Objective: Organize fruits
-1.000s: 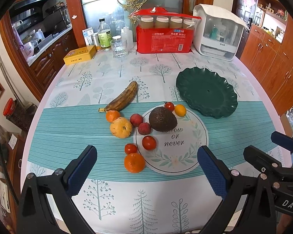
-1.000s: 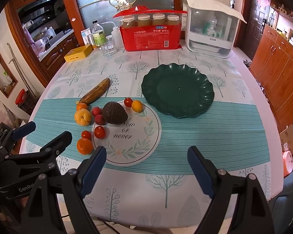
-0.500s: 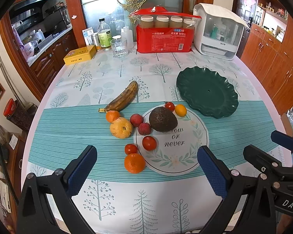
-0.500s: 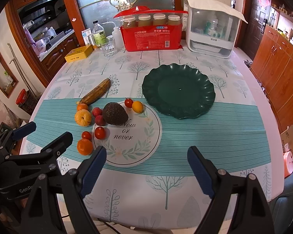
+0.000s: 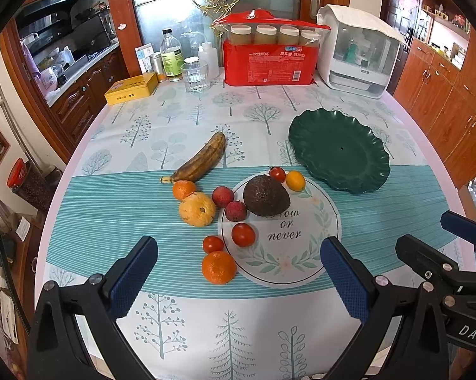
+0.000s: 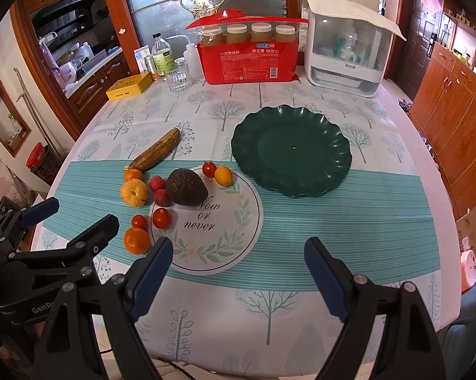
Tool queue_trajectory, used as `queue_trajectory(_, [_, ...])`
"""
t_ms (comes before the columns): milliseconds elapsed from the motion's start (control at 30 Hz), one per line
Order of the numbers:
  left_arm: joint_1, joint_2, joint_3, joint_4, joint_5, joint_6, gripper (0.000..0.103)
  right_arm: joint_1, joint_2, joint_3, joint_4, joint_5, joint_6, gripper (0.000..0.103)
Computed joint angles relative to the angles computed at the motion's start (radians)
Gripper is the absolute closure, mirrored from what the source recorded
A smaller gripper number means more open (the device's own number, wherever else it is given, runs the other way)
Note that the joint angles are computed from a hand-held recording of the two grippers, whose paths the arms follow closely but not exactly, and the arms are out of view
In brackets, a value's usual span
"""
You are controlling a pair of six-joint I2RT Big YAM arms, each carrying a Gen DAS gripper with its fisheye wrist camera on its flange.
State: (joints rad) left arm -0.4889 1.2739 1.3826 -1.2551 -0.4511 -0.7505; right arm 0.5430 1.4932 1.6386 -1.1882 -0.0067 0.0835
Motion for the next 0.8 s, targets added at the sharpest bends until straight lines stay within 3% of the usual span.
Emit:
queue_trajectory(200, [0.008,0.01,0.008,-0.013,-0.009,-0.005,0.001,0.003,0.008,0.008,0.004,-0.006,-0.002,0.017])
queue_trajectory(500, [-0.004,0.025,0.071,-0.091,-0.056,-0.039,0.001,-0.009,0.017,0.032,0.011,-0.046,-0.049,0.017])
queue_trajectory(800, [0.009,0.006,0.098,-0.147,-0.116,-0.085,0.001,-0.005,0.008,0.033,0.071,-0.041,-0.082,0.017])
